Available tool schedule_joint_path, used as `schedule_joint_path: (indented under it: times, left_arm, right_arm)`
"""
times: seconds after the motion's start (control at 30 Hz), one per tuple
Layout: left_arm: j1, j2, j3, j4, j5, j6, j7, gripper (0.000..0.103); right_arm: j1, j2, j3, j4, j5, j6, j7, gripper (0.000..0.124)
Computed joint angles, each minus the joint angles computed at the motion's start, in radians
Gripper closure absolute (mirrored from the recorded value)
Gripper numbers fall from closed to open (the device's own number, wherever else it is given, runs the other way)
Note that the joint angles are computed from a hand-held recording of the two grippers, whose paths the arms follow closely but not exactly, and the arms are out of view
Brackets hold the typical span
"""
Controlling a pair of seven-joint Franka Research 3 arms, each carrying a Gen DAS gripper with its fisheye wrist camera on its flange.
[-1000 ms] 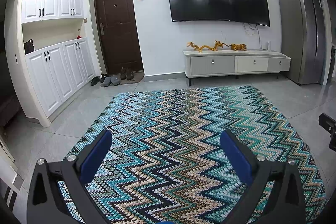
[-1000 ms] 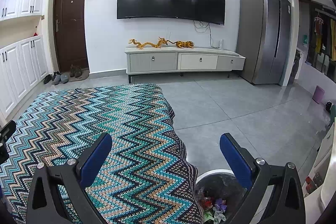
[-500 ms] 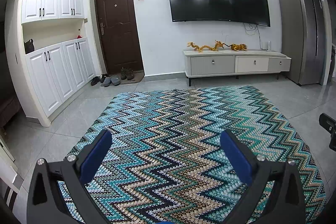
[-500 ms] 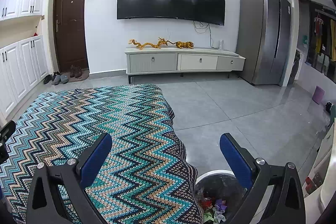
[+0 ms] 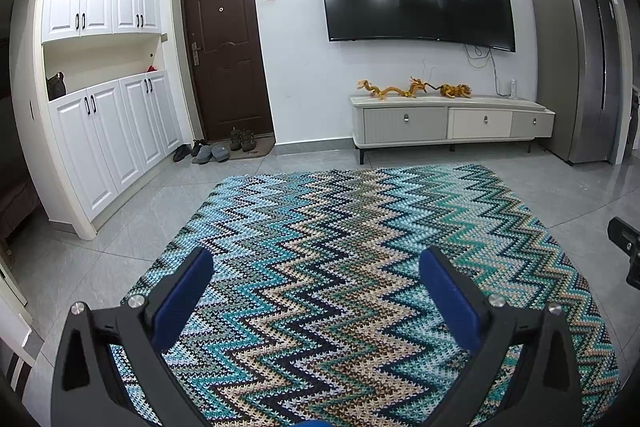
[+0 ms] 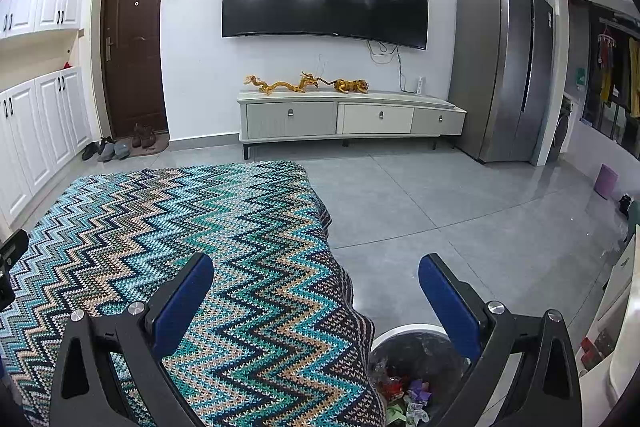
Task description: Collect trash
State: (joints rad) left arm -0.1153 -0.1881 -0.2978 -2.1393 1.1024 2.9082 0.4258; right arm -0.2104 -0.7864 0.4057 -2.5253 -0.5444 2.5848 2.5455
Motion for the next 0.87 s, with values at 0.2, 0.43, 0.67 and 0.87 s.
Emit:
schedule_joint_path:
  times: [0.2,0.43,0.67,0.87]
  left_arm:
    - [0.000,-0.002,0.002,-0.002,-0.007,0.002,0.005,0.000]
    - [-0.002,0.002,0.002,0.006,-0.026,-0.003,0.021,0.000]
    - [0.001,0.003,0.003,0.008,-0.024,-0.001,0.019,0.000]
    - [0.002,0.004,0.003,0.009,-0.018,0.003,0.009,0.000]
  right_arm:
    - [0.002,0.000,-0.003,0.001,-0.003,-0.002,-0.002,0.021]
    - [0.002,-0.002,-0.005,0.000,-0.004,-0.004,-0.004,0.021]
    - [0.000,-0.003,-0.006,-0.001,-0.006,-0.002,-0.006,0.021]
    - [0.001,-0.002,-0.003,0.001,-0.005,-0.005,-0.003,0.021]
